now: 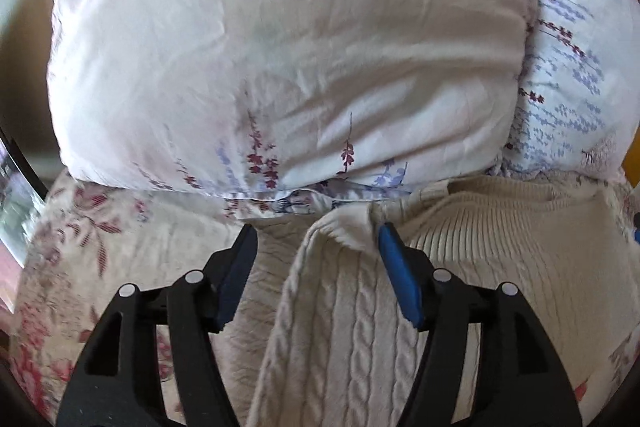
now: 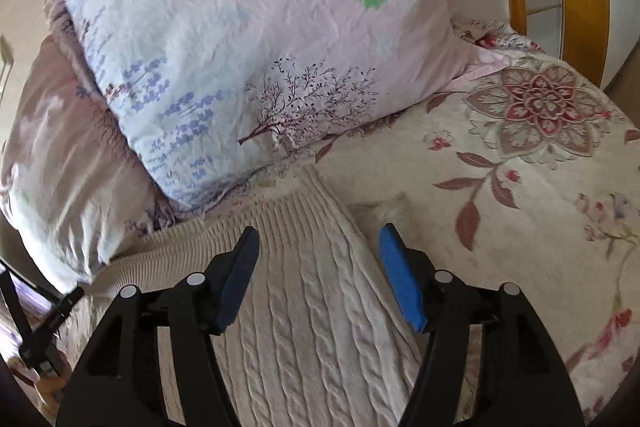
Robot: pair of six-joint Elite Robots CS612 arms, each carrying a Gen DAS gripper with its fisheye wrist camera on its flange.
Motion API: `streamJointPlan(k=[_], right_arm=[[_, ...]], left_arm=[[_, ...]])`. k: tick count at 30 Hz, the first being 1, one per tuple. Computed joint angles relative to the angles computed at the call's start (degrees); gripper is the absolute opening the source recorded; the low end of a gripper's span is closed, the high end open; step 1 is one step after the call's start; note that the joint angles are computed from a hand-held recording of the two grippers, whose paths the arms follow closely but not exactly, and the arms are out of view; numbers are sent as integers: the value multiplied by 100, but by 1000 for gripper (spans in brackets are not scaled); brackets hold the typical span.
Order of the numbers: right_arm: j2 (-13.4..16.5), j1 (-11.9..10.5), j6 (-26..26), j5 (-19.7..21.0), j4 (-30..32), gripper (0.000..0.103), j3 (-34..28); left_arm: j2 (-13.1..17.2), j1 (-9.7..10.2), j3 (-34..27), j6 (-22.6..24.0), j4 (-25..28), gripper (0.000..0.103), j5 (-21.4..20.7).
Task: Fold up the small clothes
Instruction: 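Carry the held hem toward the collar with both tools, then lower the hem onto the sweater body and open both tools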
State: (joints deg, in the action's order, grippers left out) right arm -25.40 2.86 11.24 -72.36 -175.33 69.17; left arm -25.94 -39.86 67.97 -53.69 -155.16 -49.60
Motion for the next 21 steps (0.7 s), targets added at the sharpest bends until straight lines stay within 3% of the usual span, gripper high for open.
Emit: streamJointPlan(k=[6,12,16,19,21], right_arm=[[-257,-50,-309,9,-397,58,601],[-408,-160,-524,71,-536,52,1006],[-420,-179,-657,66,-428,47,1074],[-394,-128,-907,-95,-304,44,1050],[-370,-100,-1041,-184,-150,32,1017]], left_arm=[[-197,-85,467,89,-173,63,-92],[-396,-85,1157,40,-911,63,-742],[-390,-54,1316,-84,-1160,48,-1111],[-378,-79,1377,-75,-1230,43,-1105],[-386,-109,1425,-19,-1305,39,-1075]])
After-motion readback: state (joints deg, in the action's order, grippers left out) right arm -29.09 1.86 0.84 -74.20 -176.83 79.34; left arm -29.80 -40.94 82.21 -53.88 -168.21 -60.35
